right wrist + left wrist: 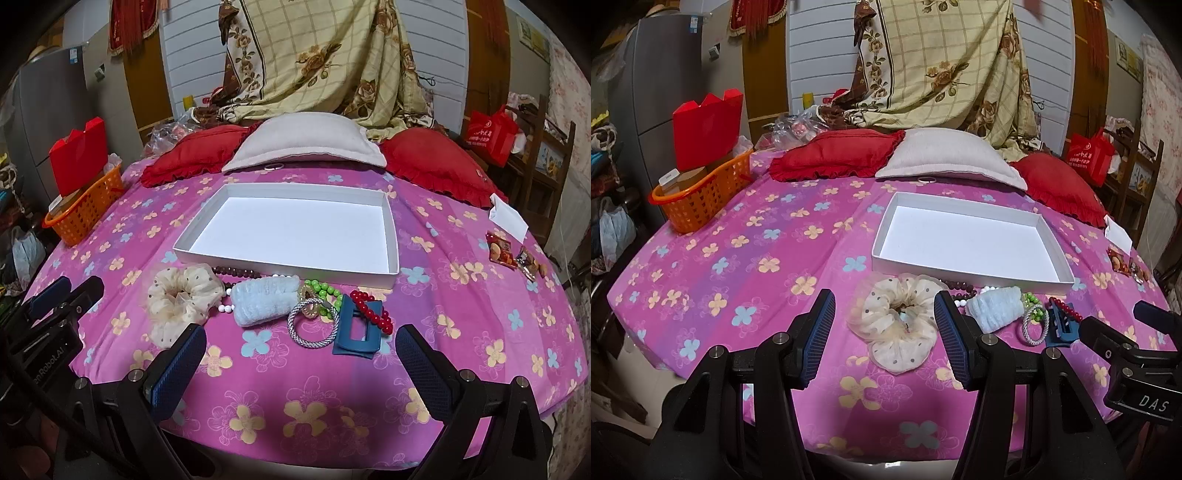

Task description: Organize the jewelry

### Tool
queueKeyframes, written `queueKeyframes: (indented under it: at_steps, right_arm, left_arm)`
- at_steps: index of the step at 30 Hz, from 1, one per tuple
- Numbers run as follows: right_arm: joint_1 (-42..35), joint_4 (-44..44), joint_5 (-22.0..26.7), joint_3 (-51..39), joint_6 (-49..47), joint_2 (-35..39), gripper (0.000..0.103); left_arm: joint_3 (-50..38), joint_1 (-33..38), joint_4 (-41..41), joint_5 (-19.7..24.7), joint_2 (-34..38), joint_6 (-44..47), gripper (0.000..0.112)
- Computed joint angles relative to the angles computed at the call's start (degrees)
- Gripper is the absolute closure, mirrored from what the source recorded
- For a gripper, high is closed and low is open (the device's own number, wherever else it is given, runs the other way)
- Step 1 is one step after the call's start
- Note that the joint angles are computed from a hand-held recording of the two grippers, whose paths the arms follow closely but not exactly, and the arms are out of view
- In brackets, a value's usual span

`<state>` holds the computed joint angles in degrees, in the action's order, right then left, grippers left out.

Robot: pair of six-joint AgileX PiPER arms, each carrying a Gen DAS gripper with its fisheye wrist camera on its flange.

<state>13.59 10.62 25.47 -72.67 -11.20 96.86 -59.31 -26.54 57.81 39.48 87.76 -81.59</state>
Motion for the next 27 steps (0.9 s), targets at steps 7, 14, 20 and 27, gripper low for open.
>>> queueKeyframes:
  at_steps: [7,14,20,27]
  right_arm:
    - [-0.20,1.15,-0.18,-0.23,-0.83,0.65,0.001]
    - [-0.15,0.53,-0.23,-1.04,-0.61,1.97,0.001]
    - [0.05,0.68,-0.12,-2.03,-1.02,3.28,0.001]
    - [0.17,1.80,0.21,-4.09,-2.58,5.92,0.001]
  left_arm:
    - [-0.55,-0.07,-0.34,-0.22,1.04,0.03,0.057]
    - [-0.90,1.19,-1.67,-1.38,1.88,1.35,0.057]
    - [-1.54,2.28,-2.75,-2.51,2.95,2.73,0.057]
    - [-2.55,4.03,-4.08,-4.41,4.72,4.82,0.057]
